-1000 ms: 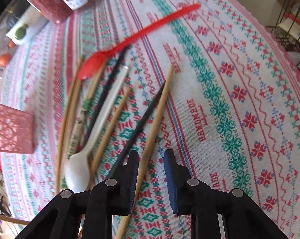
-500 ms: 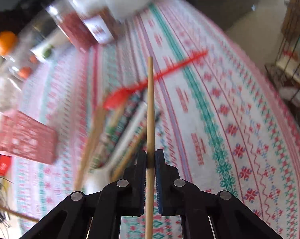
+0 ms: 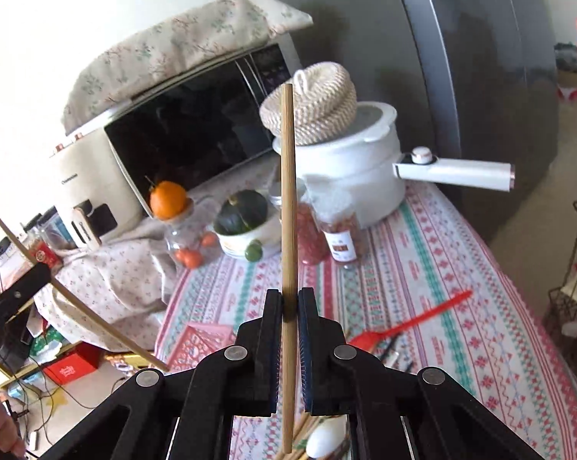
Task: Organize utensils
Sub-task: 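Lower the left chopstick into the pink basket and open while right carries its chopstick, then lower the right gripper's chopstick into the pink basket and open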
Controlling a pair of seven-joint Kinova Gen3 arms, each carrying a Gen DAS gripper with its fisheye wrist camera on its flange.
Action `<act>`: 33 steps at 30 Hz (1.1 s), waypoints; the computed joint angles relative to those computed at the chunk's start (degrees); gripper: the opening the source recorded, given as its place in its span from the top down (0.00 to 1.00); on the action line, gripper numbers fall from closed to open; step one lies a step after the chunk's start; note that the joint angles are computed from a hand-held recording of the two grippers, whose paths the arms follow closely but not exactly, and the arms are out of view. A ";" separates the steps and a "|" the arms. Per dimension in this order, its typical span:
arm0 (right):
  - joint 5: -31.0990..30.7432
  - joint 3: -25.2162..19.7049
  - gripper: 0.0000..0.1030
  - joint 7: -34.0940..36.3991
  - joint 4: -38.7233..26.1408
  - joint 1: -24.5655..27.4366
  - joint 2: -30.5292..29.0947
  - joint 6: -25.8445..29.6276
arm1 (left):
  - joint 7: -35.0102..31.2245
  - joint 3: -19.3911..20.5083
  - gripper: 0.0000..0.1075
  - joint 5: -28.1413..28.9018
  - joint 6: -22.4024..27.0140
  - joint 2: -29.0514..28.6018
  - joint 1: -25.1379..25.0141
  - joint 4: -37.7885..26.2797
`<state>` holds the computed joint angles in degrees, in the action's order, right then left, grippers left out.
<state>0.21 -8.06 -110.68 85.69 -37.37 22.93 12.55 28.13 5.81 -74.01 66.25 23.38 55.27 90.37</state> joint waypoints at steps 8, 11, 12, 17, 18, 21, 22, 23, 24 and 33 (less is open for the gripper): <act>0.49 2.23 0.94 -0.90 -2.53 -4.32 2.66 -5.09 | -2.49 -2.51 0.94 5.00 -10.81 4.07 -6.08 0.38; 0.65 3.49 0.94 -1.31 -3.82 -6.13 3.89 -5.57 | -1.77 -3.99 0.94 6.38 -14.06 4.27 -6.77 1.17; 0.69 4.09 0.94 -1.52 -3.90 -6.79 4.11 -6.05 | -1.69 -4.39 0.94 6.72 -14.54 4.35 -6.74 1.24; 0.36 3.30 0.94 -1.05 -4.68 -6.79 5.24 -7.96 | -4.91 -4.89 0.77 10.67 -14.89 3.95 -6.85 0.46; 0.22 2.89 0.94 -0.80 -4.94 -6.57 5.53 -8.10 | -4.94 -5.13 0.60 10.89 -14.32 3.74 -6.25 0.48; -0.23 3.29 0.94 -0.58 -6.22 -7.10 6.66 -7.85 | -3.72 -5.44 0.36 10.67 -11.71 2.79 -4.25 1.23; -0.42 3.22 0.94 -0.57 -6.70 -7.12 7.10 -7.71 | -3.75 -5.08 0.35 10.93 -11.43 2.24 -4.18 1.69; -0.61 2.99 0.94 -0.54 -7.13 -6.99 7.54 -7.68 | -3.98 -4.63 0.34 11.44 -11.30 1.70 -4.34 2.12; -0.75 2.80 0.94 -0.48 -7.40 -6.90 7.94 -7.80 | -4.28 -4.16 0.32 12.11 -10.94 1.31 -4.46 2.40; -1.91 3.01 0.93 0.04 -9.88 -7.78 11.25 -10.13 | -8.14 -1.38 0.22 19.85 -10.31 -0.61 -6.47 4.91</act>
